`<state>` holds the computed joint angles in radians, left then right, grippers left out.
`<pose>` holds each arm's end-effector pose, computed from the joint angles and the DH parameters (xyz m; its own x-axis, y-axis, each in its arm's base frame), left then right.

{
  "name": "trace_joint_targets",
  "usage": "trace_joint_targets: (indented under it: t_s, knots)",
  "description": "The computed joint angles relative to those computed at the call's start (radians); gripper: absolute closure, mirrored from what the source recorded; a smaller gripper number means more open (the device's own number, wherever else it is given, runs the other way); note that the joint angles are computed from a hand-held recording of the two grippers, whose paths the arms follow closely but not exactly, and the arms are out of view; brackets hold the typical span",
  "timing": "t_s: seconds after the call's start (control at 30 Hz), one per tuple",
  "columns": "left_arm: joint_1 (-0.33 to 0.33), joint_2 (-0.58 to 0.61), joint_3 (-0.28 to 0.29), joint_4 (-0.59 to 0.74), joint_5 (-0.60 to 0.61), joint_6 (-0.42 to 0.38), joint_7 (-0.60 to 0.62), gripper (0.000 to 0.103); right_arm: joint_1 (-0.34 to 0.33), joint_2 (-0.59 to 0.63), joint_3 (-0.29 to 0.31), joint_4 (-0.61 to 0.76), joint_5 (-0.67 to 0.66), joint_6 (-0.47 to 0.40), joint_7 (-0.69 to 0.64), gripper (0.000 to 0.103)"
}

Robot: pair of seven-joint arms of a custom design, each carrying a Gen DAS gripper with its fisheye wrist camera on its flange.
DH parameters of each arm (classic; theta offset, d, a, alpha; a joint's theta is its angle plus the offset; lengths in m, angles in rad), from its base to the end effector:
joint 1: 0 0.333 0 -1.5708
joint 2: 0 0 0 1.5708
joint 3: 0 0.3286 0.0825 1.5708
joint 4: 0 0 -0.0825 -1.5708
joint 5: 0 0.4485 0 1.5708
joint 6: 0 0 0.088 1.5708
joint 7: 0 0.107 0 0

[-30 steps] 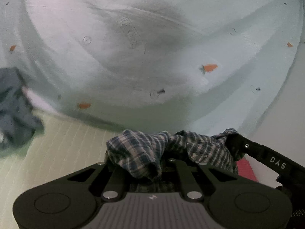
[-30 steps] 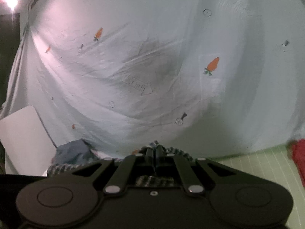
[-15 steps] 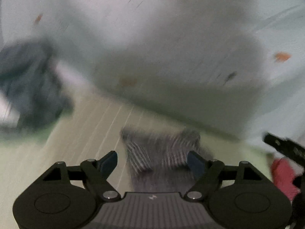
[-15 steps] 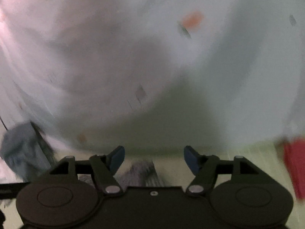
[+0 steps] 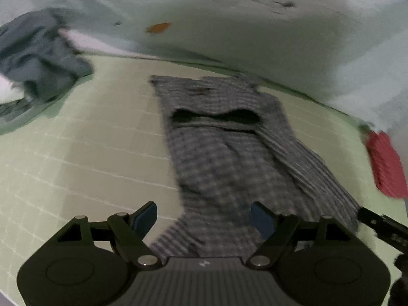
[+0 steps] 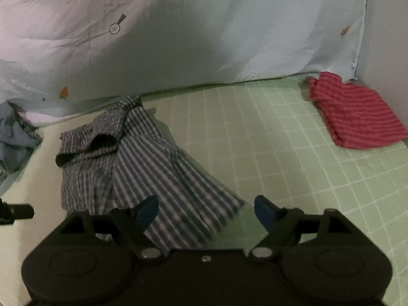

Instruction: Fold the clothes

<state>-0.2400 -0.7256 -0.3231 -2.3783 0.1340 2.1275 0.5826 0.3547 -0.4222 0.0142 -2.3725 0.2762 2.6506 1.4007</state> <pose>0.3574 -0.2487 0.6083 0.3545 -0.9227 0.1514 -0.7745 -0.3805 -0.5053 0.4908 0.1825 0.5510 0.3817 -0.9136 -0.1401 -0.7331 -0.2070 -0.6478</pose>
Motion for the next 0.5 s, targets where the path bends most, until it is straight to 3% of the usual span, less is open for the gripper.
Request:
trace_joint_targets:
  t_s: [0.23, 0.37, 0.43, 0.47, 0.5]
  knots:
    - [-0.054, 0.078, -0.025, 0.022, -0.025, 0.061, 0.023, 0.022, 0.049, 0.018, -0.086, 0.016, 0.167, -0.071, -0.143, 0.02]
    - [-0.073, 0.147, -0.038, 0.035, -0.007, 0.081, 0.056, 0.029, 0.038, 0.077, -0.097, 0.066, 0.268, -0.139, -0.195, 0.028]
    - [-0.08, 0.181, -0.039, 0.044, -0.001, 0.084, 0.068, 0.042, 0.03, 0.104, -0.1, 0.092, 0.325, -0.177, -0.236, 0.039]
    - [-0.084, 0.199, -0.039, 0.049, 0.0, 0.083, 0.073, 0.05, 0.026, 0.116, -0.102, 0.103, 0.356, -0.2, -0.257, 0.049]
    - [-0.091, 0.213, -0.035, 0.053, -0.007, 0.085, 0.079, 0.07, 0.02, 0.129, -0.103, 0.115, 0.386, -0.222, -0.276, 0.063]
